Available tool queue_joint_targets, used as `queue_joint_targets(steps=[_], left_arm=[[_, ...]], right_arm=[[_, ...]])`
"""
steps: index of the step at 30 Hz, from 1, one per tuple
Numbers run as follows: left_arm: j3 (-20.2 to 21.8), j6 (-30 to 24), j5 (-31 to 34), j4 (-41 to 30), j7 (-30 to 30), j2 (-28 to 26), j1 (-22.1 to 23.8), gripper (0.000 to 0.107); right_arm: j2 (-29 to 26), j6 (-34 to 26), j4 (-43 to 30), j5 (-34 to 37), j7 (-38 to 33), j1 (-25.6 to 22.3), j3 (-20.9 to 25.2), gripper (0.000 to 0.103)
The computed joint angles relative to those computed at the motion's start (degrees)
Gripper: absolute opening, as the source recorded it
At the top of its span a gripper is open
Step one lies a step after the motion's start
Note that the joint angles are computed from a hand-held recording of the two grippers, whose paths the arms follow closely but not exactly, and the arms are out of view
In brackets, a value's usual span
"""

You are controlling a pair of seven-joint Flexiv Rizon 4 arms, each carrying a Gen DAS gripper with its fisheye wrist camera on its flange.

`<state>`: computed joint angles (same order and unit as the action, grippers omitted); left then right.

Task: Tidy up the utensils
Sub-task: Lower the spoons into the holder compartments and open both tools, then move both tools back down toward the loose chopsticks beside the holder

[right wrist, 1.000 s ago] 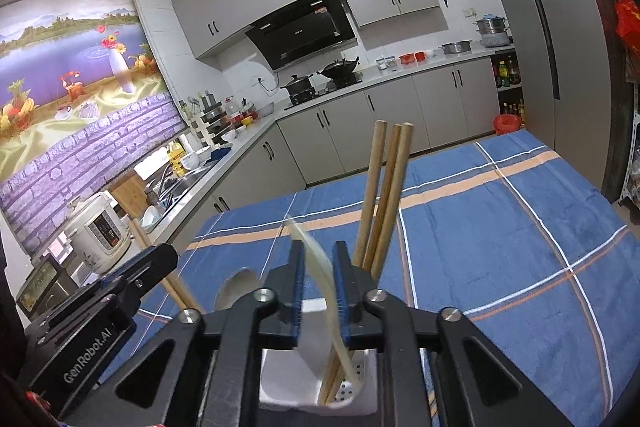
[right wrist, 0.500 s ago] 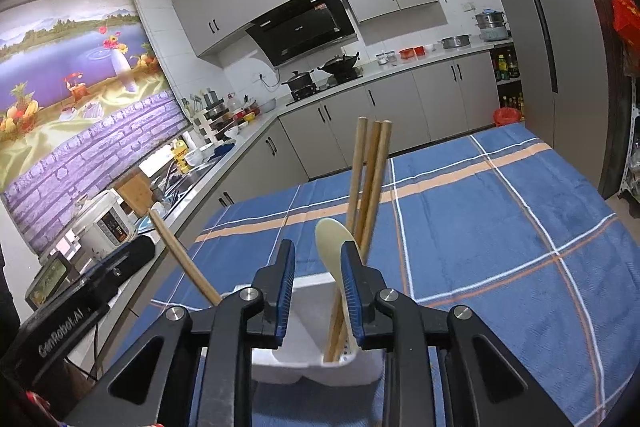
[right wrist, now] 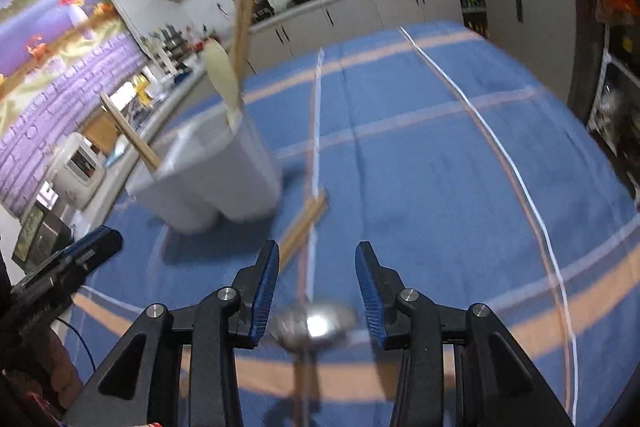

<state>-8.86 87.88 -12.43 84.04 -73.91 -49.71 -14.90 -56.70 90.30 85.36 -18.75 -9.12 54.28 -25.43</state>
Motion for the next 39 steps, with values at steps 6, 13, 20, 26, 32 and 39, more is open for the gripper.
queue_joint_targets(steps=[6, 13, 20, 26, 32, 39], left_arm=[[-2.3, -9.6, 4.9, -5.9, 12.7, -3.5, -2.1, 0.04], [4.8, -22.2, 8.6, -18.8, 18.2, -9.5, -8.8, 0.04], [10.0, -29.2, 12.9, -28.9, 13.4, -13.0, -12.9, 0.013], [3.6, -31.6, 6.6, -27.1, 10.1, -11.3, -8.5, 0.003], [-1.4, -28.3, -1.0, -19.8, 8.9, -7.6, -3.7, 0.003], [-1.6, -21.3, -4.2, -15.4, 5.2, -4.8, -2.2, 0.003]], right_arm=[[2.6, 1.3, 7.5, 2.7, 2.4, 4.1, -3.0, 0.043], [5.2, 2.5, 15.4, 6.4, 3.7, 12.3, -10.9, 0.043], [6.3, 3.0, 20.4, 10.2, 5.4, 16.5, -13.9, 0.043], [6.0, 4.3, 22.9, 13.2, 5.8, 19.4, -16.3, 0.043], [5.5, 4.6, 22.7, 15.0, 5.0, 19.9, -16.4, 0.043], [5.1, 5.0, 20.3, 14.8, 3.0, 17.7, -14.1, 0.043]])
